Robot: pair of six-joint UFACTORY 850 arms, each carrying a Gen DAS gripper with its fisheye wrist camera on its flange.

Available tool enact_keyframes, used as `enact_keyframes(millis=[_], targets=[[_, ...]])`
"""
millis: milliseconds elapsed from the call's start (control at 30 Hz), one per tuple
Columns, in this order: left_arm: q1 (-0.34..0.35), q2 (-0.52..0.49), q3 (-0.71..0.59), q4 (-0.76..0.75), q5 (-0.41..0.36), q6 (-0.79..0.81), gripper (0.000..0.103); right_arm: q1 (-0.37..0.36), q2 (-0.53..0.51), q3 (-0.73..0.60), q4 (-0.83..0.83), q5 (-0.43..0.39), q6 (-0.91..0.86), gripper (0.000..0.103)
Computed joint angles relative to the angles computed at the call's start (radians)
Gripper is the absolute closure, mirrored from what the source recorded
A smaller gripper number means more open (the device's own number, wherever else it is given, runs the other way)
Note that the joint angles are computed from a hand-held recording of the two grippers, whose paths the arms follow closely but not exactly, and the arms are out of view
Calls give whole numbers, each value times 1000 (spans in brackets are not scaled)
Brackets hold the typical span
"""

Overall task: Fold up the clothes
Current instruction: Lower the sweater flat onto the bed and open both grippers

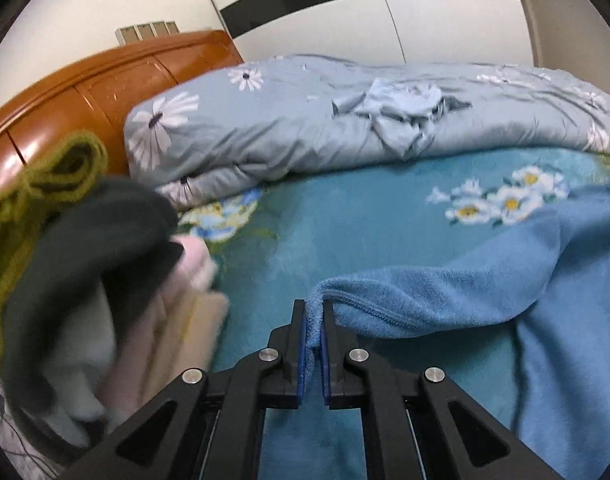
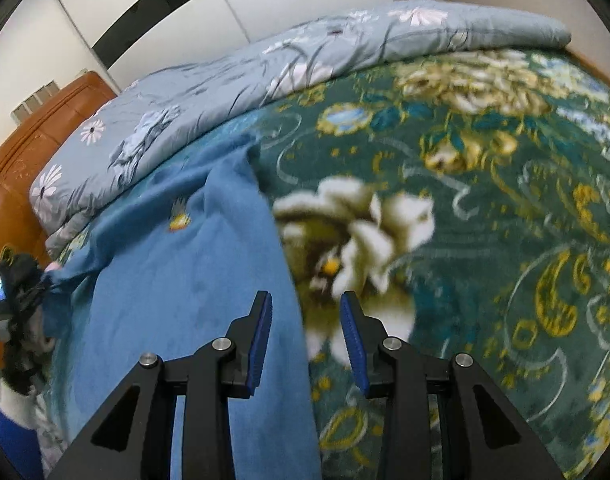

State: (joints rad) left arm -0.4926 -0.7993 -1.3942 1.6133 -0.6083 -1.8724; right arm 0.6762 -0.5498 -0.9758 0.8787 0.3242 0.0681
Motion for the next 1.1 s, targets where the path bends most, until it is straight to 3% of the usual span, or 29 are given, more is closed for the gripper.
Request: enact_keyframes(millis=[133, 200, 233, 267, 500, 567, 600, 700, 833, 933, 1100], targets=[[5, -8, 18, -35, 56, -23, 91, 10, -21, -5, -15, -30, 4, 67], [4, 2, 39, -28, 97, -59, 73, 16, -26, -2, -46, -20, 32, 65], [1, 11, 56, -4, 117, -98, 52, 18, -27, -1, -45, -15, 29, 63], [-5, 22, 75, 31, 134, -150, 39, 20, -28, -2, -44, -13, 25, 62], [-42, 121, 232, 327, 157, -574, 35, 36, -48, -30, -95, -19, 66, 62], [-47, 145, 264, 404, 167, -688, 35, 42, -49, -38, -48, -24, 19, 79], [-49, 156, 280, 449, 175, -749, 34, 45, -49, -43, -18, -27, -10, 100], [-49, 178, 306, 547, 192, -861, 34, 52, -47, -55, 93, -32, -124, 99], [-57, 196, 323, 571, 181, -874, 34, 42, 0, -45, 361, 12, -420, 99], [-47, 205, 335, 636, 195, -954, 34, 22, 52, -37, 599, 102, -684, 99], [-34, 209, 350, 753, 211, -1094, 34, -28, 94, -67, 827, 273, -976, 99]])
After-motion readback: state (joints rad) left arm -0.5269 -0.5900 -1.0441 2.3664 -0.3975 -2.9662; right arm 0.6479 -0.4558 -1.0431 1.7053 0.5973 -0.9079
